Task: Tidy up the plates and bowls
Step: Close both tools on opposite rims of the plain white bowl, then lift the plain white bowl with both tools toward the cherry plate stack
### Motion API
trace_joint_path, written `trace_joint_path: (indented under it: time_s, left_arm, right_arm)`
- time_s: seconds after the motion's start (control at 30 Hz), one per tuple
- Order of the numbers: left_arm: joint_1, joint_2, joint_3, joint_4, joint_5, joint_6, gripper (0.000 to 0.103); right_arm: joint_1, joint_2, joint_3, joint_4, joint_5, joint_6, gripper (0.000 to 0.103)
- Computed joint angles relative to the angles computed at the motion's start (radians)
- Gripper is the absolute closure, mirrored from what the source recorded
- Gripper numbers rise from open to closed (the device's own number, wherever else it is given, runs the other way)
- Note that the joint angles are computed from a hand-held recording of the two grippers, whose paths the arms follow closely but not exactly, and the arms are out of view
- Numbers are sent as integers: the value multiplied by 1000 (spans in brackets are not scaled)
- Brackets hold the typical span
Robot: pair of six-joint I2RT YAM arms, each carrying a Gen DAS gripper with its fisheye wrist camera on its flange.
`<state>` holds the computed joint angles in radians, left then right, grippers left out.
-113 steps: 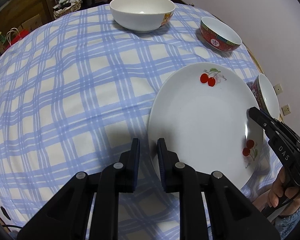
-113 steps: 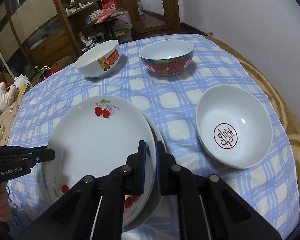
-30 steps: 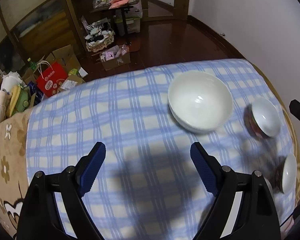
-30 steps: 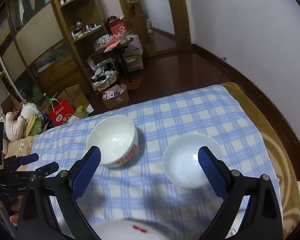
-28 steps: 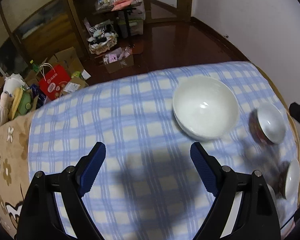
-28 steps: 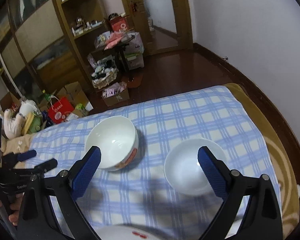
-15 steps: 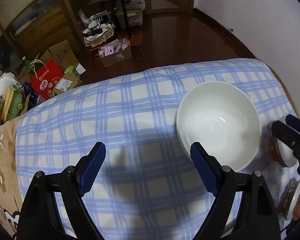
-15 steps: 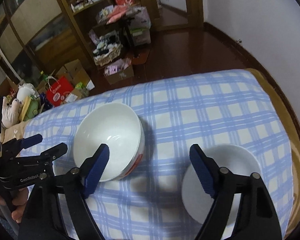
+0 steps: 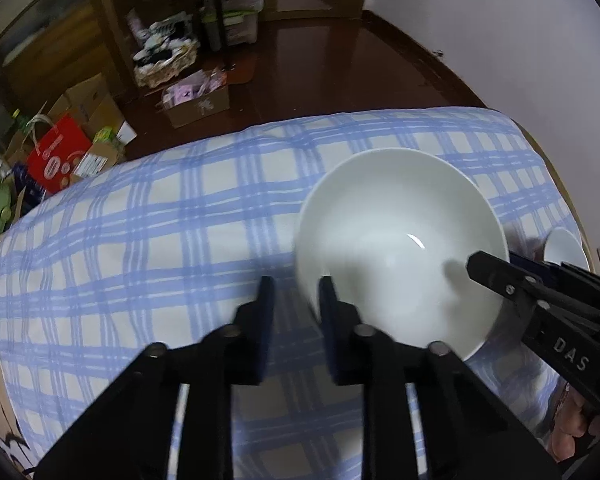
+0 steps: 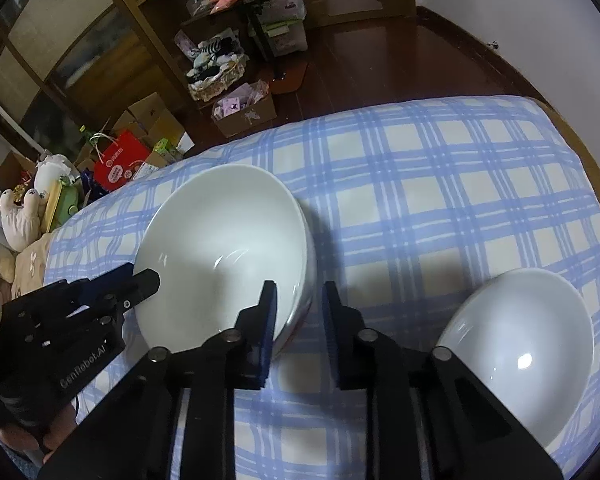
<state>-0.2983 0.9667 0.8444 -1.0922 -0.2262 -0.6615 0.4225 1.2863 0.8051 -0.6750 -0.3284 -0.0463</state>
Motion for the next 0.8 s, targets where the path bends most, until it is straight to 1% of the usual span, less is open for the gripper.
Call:
trace_joint_path:
  time_s: [0.03,0.13,0.23,0.4,0.7,0.8]
  left_arm:
    - [-8,6,4,2,0,-3,92]
    - [-35,17,12,-4,-23,-31,92]
    - [-41,15,22,-18,-8,-35,92]
    - [-30,-25,33,-52,24,-34,93]
    - [-122,-91,44,-142,2,-120,93]
    - [-160,-110,54,-180,-12,-167,93]
  right_arm:
    - [4,-2,-2,3,5,7,85]
    - [2,-8,-7,8,4,27,86]
    - [-16,-16,-10,-4,-19,37,88]
    - [-5,-62,-33,-18,13,46,89]
    - [-1,-158,-51,-87,23,35,89]
    - [8,-194,-55,-108,27,44,89]
